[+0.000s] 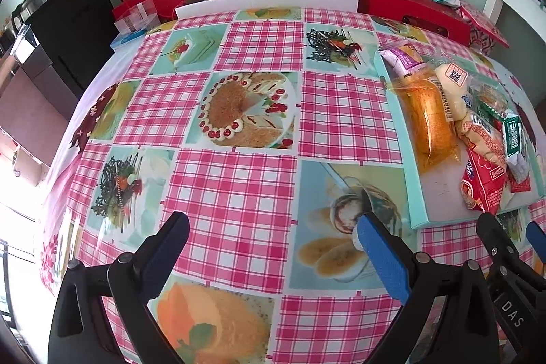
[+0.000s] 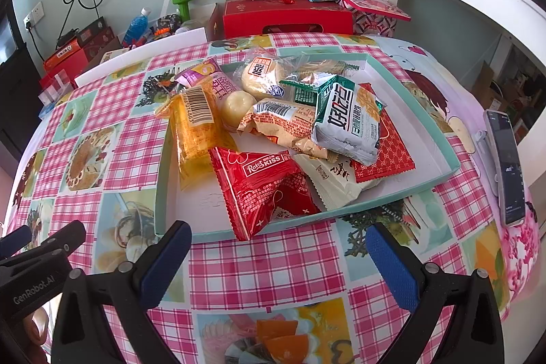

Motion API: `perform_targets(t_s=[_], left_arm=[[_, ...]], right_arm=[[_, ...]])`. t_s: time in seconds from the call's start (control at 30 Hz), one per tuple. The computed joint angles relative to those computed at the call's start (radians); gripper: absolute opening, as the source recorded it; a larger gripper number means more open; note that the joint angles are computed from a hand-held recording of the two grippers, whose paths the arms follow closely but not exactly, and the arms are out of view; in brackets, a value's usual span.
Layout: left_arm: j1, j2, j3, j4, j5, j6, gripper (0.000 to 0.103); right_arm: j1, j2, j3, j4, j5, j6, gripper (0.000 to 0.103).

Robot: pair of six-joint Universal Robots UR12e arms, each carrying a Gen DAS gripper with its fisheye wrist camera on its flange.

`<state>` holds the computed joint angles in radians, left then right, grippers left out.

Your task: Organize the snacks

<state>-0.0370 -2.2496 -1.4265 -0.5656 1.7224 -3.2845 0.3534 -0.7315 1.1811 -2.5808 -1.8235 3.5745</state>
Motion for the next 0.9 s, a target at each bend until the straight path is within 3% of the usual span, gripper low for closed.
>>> perform_targets(t_s=[0.9], left_arm=[[-0.001,-0.007,0.017,-0.061,0.022,-0.013,0.099]], right_arm=[[-0.002,-0.001,0.002,-0.001,0.003,-0.003,0.103]])
